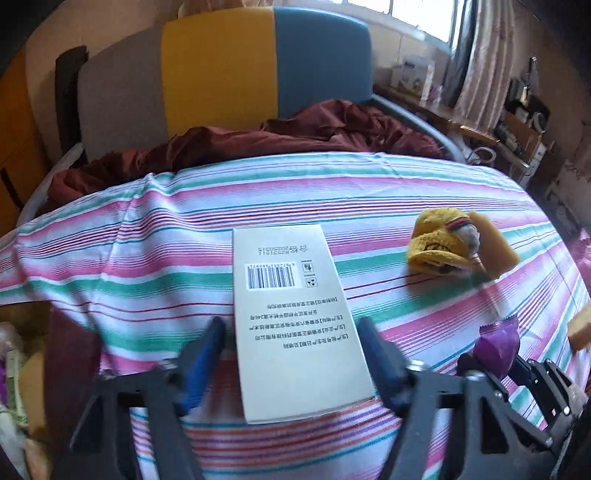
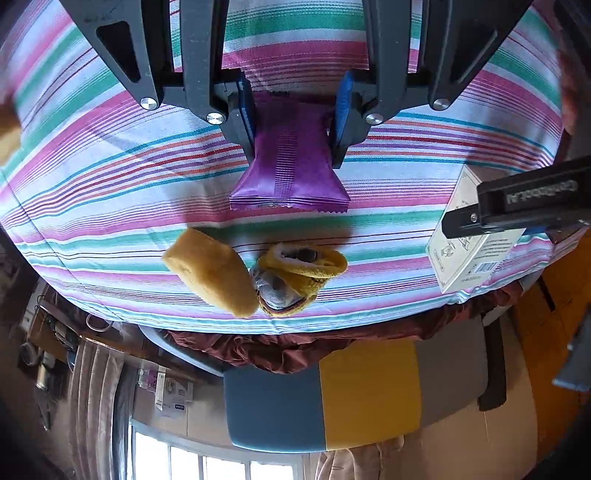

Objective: Organize objects
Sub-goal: 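Carry the white box toward the gold tray with the left tool while right carries the packet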

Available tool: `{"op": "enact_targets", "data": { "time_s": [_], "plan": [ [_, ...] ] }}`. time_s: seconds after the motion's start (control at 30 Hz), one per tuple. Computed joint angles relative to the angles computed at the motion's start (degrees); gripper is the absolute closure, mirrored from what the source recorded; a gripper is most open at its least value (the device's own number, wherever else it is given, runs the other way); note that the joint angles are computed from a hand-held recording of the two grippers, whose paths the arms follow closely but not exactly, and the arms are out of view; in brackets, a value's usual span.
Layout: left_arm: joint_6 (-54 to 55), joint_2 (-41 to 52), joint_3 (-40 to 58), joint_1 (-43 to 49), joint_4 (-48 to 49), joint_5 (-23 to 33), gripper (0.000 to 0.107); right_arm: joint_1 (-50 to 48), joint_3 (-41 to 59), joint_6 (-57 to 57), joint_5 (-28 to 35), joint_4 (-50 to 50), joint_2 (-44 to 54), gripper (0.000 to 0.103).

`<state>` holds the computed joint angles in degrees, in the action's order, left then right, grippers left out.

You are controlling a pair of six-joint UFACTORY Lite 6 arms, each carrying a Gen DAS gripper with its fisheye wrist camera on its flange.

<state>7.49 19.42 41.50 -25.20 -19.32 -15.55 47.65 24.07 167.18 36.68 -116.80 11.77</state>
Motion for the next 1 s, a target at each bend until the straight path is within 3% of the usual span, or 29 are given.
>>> {"op": "enact_targets", "data": {
  "time_s": [0.07,0.13,0.3,0.67,1.0],
  "plan": [
    [2.3,1.0,-0.7,-0.6,-2.3,-2.3,0.056,0.1,-0.2,0.3,0.2,-0.2,0.0,0.067],
    [0.9,0.7,-2.6,-0.9,-1.1,-5.3,0.056,0.4,0.0,0.1,0.5,0.3,0.3,0.067],
    [-0.5,-1.3,-5.4,-2.1,-0.6,-6.7,0.057,0.9,0.4,-1.0,0.9,1.7,0.6,0.067],
    [3.8,-9.6,-17.8,-8.1,-8.4,-16.8,0.057,2.7,1.1,-4.9,2.4,6.2,1.0,0.067],
    [4.9,-17.3,-26.8,-12.1,-12.0,-21.8,0.057,6.7,2.5,-9.9,5.4,12.9,1.6,0.067]
  ]
}}
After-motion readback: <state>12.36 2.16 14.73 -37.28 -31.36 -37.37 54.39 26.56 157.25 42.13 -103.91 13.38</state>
